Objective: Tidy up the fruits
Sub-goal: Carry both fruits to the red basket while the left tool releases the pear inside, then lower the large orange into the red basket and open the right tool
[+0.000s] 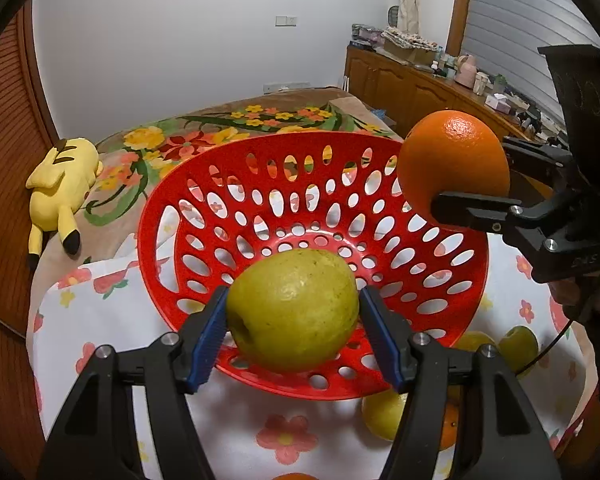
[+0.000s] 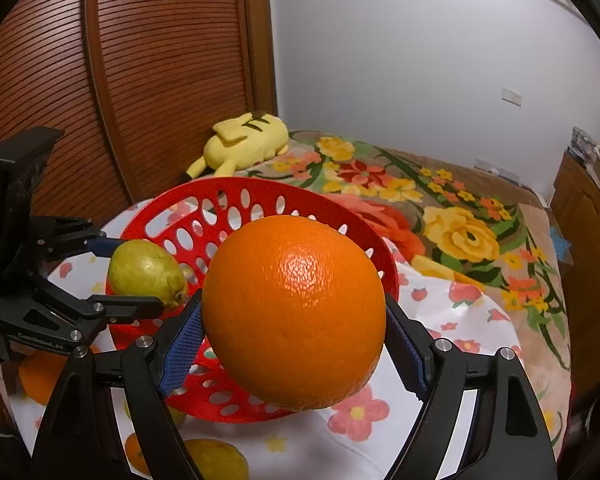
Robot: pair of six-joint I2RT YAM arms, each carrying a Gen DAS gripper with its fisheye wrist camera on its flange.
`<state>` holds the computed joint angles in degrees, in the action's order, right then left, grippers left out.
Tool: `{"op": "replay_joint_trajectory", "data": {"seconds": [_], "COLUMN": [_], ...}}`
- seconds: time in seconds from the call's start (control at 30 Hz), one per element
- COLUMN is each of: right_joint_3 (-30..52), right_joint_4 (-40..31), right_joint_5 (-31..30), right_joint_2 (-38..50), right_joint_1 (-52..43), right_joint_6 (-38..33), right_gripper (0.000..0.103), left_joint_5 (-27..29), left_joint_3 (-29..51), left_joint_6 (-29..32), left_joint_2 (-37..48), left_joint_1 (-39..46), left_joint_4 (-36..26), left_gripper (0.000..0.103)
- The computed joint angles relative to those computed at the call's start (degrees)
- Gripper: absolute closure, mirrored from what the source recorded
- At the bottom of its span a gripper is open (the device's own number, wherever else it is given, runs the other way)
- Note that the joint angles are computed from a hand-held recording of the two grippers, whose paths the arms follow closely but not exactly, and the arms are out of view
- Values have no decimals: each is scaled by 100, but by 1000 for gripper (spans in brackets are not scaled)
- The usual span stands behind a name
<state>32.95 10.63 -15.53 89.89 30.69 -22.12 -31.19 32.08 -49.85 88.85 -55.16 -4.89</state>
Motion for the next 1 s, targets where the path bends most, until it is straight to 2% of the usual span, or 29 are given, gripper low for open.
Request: {"op": "replay_joint_trajectory", "data": {"seconds": [0.23, 0.53, 1.0], "right_joint_3": [160, 257, 297], "right_joint_4": [-15, -85, -241], "right_joint_5": [-6, 78, 197], "right_joint_2": [250, 466, 736], "right_joint_1": [51, 151, 497], "right_joint_6": [-55, -74, -76], "right_gripper": [19, 19, 19], "left_joint_5": [-223, -258, -653], "left_joint_3": [-74, -428, -643], "left_joint_6": [37, 4, -245], "left_joint_2": [-324, -558, -1275], "left_joint_1": [-19, -17, -378], "left_joint_4": [-106, 117, -245], "left_gripper": [36, 36, 35]}}
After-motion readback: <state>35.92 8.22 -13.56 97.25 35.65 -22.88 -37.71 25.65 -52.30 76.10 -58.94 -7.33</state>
